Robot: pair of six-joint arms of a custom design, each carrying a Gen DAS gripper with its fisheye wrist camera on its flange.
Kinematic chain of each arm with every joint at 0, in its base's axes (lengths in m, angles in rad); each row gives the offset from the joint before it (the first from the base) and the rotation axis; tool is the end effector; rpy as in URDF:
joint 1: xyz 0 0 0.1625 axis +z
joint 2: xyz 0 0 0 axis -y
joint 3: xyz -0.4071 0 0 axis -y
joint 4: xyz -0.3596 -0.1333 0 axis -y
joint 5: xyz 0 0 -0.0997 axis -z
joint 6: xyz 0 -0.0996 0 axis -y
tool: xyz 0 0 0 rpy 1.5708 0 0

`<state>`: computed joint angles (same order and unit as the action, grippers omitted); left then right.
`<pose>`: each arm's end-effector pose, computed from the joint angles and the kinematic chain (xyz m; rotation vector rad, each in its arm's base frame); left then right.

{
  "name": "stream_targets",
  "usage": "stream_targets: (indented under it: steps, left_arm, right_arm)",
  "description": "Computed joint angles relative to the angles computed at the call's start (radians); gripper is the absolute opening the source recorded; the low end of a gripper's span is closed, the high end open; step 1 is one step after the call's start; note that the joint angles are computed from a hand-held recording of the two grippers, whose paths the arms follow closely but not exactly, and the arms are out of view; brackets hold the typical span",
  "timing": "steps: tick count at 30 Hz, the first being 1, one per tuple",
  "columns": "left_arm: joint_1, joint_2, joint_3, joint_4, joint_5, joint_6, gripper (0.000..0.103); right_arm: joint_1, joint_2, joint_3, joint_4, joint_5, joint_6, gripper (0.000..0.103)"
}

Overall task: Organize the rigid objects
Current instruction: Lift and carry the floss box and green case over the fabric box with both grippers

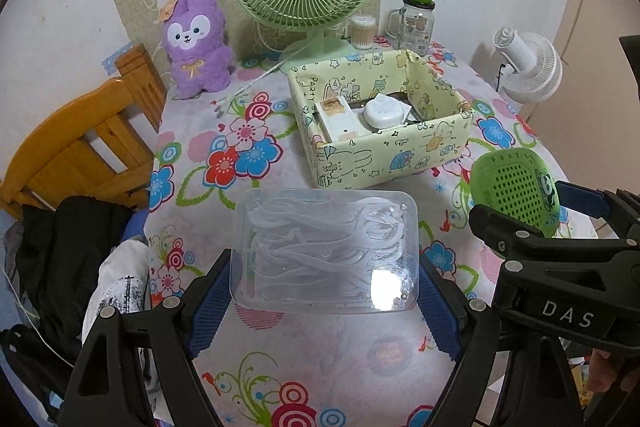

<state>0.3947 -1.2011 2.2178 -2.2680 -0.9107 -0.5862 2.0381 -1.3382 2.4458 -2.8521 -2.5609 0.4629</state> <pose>-0.3003 -0.3356 0.1303 0.8434 2.3098 -0.3972 0.2078 -0.3008 0.2003 -0.0999 -2.2295 0.7133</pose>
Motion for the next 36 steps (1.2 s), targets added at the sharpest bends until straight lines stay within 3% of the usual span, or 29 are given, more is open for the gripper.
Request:
stream_targets:
  steps: [16,36]
  left_arm:
    - [0.028,0.141,-0.131,-0.003,0.034,-0.059,0.086]
    - [0.091,0.274,-0.276,-0.026,0.077,-0.039,0.086]
  right_arm:
    - [-0.124,-0.042,-0.068,-0.063,0.074,-0.286,0.095]
    - [-0.22,-0.017,-0.194,-0.069,0.138,-0.465,0.095]
